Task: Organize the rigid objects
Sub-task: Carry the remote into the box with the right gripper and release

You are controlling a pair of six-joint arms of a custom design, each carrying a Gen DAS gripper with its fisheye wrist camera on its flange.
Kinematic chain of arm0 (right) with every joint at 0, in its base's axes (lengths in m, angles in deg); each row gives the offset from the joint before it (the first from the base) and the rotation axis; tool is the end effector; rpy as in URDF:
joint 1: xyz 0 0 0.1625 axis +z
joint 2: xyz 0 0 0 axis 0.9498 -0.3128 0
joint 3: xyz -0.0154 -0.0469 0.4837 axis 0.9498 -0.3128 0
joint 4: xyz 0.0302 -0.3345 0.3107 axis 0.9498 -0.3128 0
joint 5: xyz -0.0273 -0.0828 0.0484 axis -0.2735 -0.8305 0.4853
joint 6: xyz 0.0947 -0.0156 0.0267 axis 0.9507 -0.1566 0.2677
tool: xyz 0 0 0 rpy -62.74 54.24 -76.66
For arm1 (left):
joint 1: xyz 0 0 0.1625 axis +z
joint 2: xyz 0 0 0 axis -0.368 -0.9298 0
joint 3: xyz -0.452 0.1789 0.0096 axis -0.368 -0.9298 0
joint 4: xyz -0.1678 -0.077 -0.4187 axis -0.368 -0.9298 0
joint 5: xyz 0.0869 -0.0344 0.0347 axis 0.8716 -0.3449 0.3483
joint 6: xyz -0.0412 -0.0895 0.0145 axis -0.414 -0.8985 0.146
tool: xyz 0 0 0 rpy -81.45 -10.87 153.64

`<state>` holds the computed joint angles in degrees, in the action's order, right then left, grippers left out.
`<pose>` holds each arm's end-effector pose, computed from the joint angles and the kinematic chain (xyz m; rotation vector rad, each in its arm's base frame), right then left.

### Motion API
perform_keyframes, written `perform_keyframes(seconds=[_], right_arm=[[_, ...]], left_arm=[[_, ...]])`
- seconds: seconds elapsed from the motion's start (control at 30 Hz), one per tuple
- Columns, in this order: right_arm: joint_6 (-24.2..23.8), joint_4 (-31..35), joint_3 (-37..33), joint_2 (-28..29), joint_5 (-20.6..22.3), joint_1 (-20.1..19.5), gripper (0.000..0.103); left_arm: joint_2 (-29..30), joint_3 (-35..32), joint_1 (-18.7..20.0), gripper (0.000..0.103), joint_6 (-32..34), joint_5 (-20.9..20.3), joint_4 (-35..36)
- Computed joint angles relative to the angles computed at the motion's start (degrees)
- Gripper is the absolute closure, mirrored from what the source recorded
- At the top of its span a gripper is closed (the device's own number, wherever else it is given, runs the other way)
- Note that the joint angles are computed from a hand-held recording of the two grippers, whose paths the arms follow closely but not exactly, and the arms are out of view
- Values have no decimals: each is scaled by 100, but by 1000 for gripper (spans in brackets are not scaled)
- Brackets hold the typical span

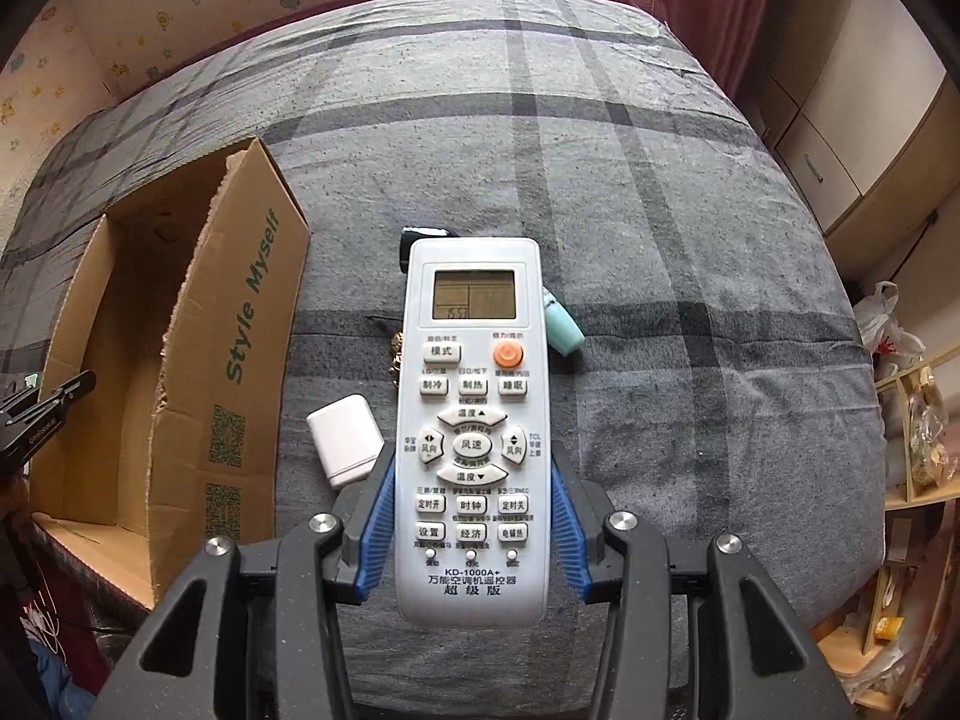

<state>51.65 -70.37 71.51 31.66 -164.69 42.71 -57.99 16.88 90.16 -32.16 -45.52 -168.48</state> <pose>0.3041 -0.5473 0.1164 -0.4390 -2.1822 0.6643 -0.0896 -0.7517 0.2843 0.9555 2.3231 -0.1682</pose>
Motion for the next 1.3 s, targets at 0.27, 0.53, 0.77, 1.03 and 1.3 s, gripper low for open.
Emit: perform_keyframes(seconds=[0.27,0.53,0.77,1.03,1.3], right_arm=[[-475,-69,-536,299,17,129,54],[-983,-176,-1057,642,135,206,54],[-1371,-261,-1515,965,349,245,54],[-1732,-181,-2104,1394,628,208,54],[-1974,-10,-2631,1765,883,120,54]], left_arm=[[-8,1,1,89,19,-2,6],[-11,-14,8,89,8,-25,33],[-8,-26,11,89,10,-25,43],[-14,-3,17,89,31,-26,12],[-10,-10,4,89,17,4,43]])
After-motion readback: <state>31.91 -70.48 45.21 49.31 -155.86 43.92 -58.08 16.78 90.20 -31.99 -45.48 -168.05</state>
